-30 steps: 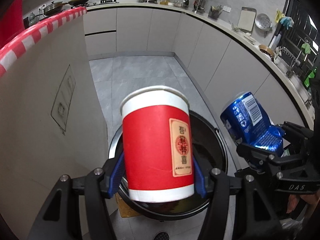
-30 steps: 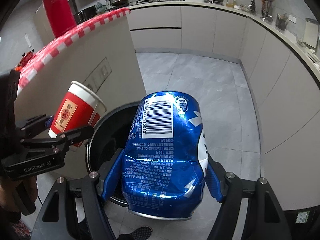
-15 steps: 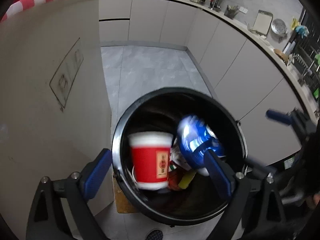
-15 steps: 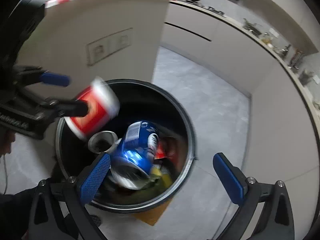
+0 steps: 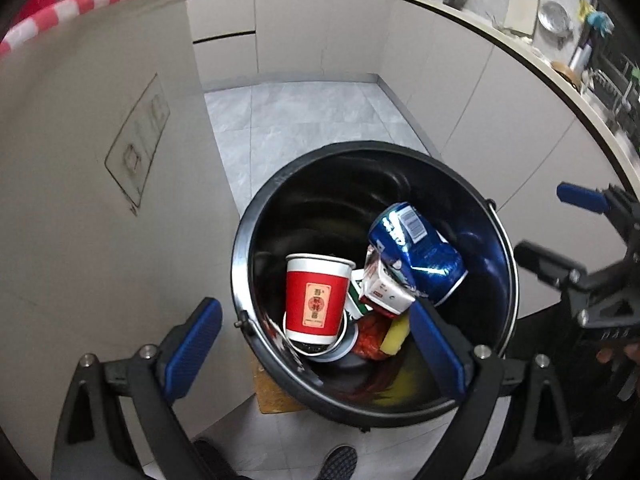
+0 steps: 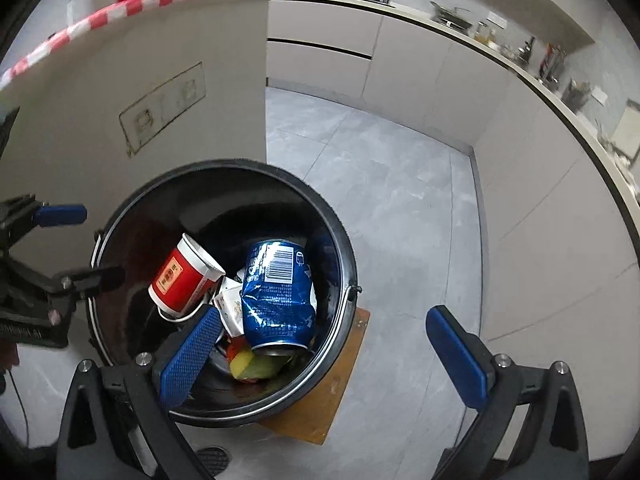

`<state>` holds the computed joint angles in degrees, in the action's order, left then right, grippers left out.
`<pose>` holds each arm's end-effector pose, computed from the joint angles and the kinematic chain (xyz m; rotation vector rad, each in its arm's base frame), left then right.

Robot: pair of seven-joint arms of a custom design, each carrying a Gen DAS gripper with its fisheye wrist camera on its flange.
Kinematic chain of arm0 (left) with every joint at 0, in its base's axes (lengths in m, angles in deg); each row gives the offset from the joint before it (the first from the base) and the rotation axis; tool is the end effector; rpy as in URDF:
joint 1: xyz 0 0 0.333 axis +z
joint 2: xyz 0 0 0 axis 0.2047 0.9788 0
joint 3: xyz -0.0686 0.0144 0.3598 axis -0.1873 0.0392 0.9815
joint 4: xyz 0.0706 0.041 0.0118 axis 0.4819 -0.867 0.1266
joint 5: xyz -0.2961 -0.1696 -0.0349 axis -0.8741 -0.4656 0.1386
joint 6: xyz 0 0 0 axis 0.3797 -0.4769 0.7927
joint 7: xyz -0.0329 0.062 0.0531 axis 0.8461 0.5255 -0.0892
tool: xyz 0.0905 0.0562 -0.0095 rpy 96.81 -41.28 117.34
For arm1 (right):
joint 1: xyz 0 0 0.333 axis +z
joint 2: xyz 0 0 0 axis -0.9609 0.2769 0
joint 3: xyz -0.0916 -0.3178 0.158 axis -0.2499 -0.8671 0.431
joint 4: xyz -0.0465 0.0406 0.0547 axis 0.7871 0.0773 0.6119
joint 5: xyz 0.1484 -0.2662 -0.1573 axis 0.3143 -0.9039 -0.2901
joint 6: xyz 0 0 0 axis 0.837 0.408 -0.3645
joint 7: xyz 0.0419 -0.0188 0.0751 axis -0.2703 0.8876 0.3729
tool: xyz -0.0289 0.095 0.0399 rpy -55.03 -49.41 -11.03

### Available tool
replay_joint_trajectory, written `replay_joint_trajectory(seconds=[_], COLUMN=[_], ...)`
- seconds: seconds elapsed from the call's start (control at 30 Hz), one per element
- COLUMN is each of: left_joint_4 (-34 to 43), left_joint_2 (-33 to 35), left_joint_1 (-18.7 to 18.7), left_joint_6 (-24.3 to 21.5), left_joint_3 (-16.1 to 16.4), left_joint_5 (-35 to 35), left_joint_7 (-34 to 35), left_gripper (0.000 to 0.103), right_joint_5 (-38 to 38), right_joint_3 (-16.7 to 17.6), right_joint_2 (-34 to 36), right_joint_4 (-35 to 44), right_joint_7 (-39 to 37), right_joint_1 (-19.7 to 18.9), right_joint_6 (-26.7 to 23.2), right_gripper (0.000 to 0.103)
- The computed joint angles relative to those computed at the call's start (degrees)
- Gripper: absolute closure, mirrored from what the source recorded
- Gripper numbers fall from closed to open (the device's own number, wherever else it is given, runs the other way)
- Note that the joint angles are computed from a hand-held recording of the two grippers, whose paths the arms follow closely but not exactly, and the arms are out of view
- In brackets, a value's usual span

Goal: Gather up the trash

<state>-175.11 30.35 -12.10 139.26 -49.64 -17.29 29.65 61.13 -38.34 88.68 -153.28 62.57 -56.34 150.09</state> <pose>0.5545 -0.3381 0.4897 -2.0362 1.8576 -0.5626 0.6352 0.2467 0.4795 -2.3844 1.1805 -0.5023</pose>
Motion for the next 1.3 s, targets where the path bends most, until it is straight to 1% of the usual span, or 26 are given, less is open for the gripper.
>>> replay_joint_trajectory(seconds=[0.07,0.17,0.23,0.43,0.6,0.7,0.93,1.03,1.23,1.3], left_joint_4=[-0.37,-0.65,-1.05,-0.74,-0.74,-0.59,0.23,0.52,0.71,0.15], left_joint_2=[-0.35,-1.38,-2.48,-5.67,-7.89,-8.7,-10.34,-11.57,-14.64,-16.38], left_joint_1=[-0.09,-0.07,-0.12,0.0,0.81,1.41,2.63,3.16,4.18,4.57], left_joint_6=[0.03,-0.78,-0.84,-1.87,-2.2,-2.15,-1.65,-2.6,-4.88,-5.41], left_joint_3=[-0.1,-0.48,-0.6,-1.47,-2.25,-2.58,-2.89,-3.48,-4.34,-4.66], left_joint_5=[0.04,-0.29,0.22,1.41,1.8,2.11,2.38,1.26,-0.78,-0.71], left_joint_7=[-0.05,0.8,0.76,0.46,0.56,1.12,2.4,4.2,7.38,7.63], left_gripper=[0.007,0.007,0.007,0.007,0.007,0.007,0.007,0.007,0.007,0.007], right_joint_5=[-0.39,-0.07,1.25,2.35,0.28,-0.83,-3.92,-4.07,-8.0,-7.02], right_joint_3=[-0.97,-1.44,-0.8,-0.76,-1.08,-0.8,-0.51,-0.12,0.4,0.78], right_joint_2=[-0.79,-2.15,-3.42,-8.85,-13.07,-14.71,-16.43,-17.74,-20.44,-21.43], right_joint_4=[-0.3,-0.96,-1.71,-5.83,-8.52,-9.44,-8.75,-8.16,-7.0,-6.65], right_joint_7=[2.33,5.0,5.84,10.55,15.67,17.39,20.26,20.84,25.35,26.28], right_joint_1=[0.76,0.73,-0.04,-0.15,0.92,1.22,1.79,1.86,2.93,2.93], right_joint_6=[-0.63,-1.5,-1.8,-1.06,-0.62,-0.72,-2.38,-2.94,-5.98,-7.34], right_gripper=[0.0,0.0,0.0,0.0,0.0,0.0,0.0,0.0,0.0,0.0])
